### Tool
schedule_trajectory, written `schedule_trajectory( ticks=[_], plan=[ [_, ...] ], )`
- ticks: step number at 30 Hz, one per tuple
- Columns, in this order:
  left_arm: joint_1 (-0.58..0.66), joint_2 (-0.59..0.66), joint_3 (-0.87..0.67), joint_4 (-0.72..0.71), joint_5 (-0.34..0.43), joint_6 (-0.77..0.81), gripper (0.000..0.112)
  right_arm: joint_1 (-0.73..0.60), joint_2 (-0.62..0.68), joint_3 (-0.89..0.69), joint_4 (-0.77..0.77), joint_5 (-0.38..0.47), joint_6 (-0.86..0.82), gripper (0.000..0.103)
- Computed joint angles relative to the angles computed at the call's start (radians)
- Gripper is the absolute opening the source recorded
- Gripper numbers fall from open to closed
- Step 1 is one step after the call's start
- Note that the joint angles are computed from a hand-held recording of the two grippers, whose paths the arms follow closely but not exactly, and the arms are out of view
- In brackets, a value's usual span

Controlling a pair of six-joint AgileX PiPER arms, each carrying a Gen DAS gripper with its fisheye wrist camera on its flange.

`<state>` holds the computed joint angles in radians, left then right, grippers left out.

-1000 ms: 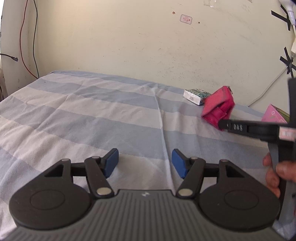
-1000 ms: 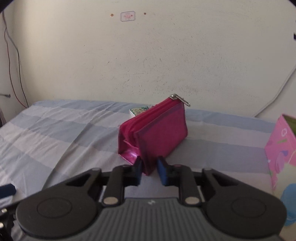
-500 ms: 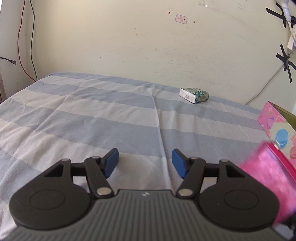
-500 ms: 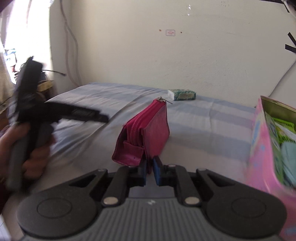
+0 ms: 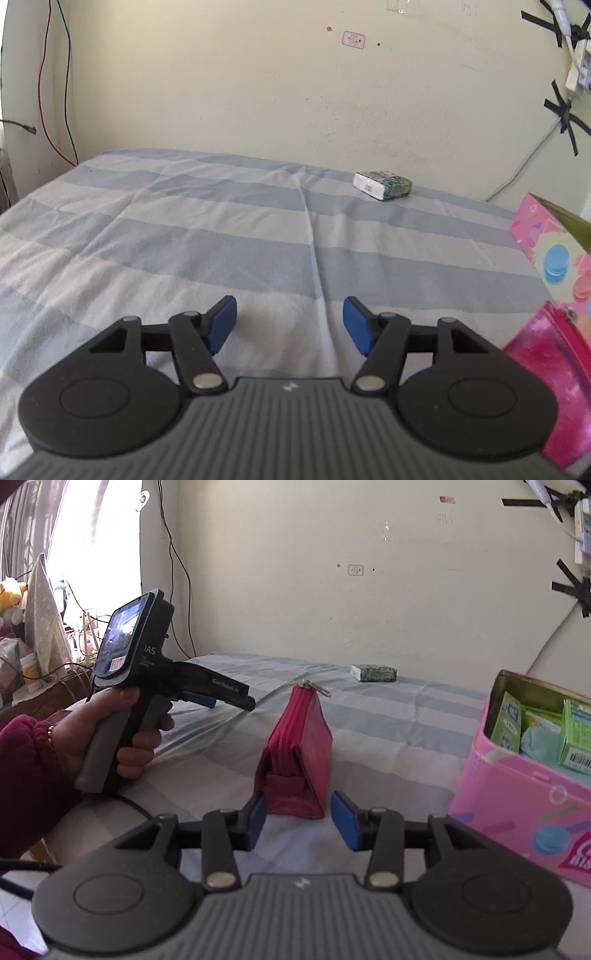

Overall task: Organize objects
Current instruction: 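Move the right gripper to the pink zippered pouch and grasp it, then carry the pink pouch into the tin and open the right gripper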

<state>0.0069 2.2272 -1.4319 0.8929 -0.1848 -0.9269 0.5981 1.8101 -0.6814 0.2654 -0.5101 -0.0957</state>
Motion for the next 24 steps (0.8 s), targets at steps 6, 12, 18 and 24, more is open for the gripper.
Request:
schedule_trajectory(
  ticks=[6, 12, 18, 24],
  plan=[
    [0.034, -0.096, 0.188, 0.101, -0.178, -0.11, 0.066, -0.023, 0.044, -0.03, -0.07, -0.008, 0.069, 0.047],
    [0.055, -0.161, 0.241, 0.331, -0.363, -0.385, 0.084, -0.057, 0.071, -0.083, -0.173, 0.013, 0.157, 0.064],
    [0.0, -0.169, 0.217, 0.557, -0.407, -0.611, 0.089, -0.055, 0.118, -0.202, -0.18, 0.114, 0.14, 0.085],
    [-0.067, -0.145, 0.161, 0.676, -0.343, -0.703, 0.07, -0.053, 0.216, -0.341, -0.159, 0.235, 0.106, 0.06]
  ],
)
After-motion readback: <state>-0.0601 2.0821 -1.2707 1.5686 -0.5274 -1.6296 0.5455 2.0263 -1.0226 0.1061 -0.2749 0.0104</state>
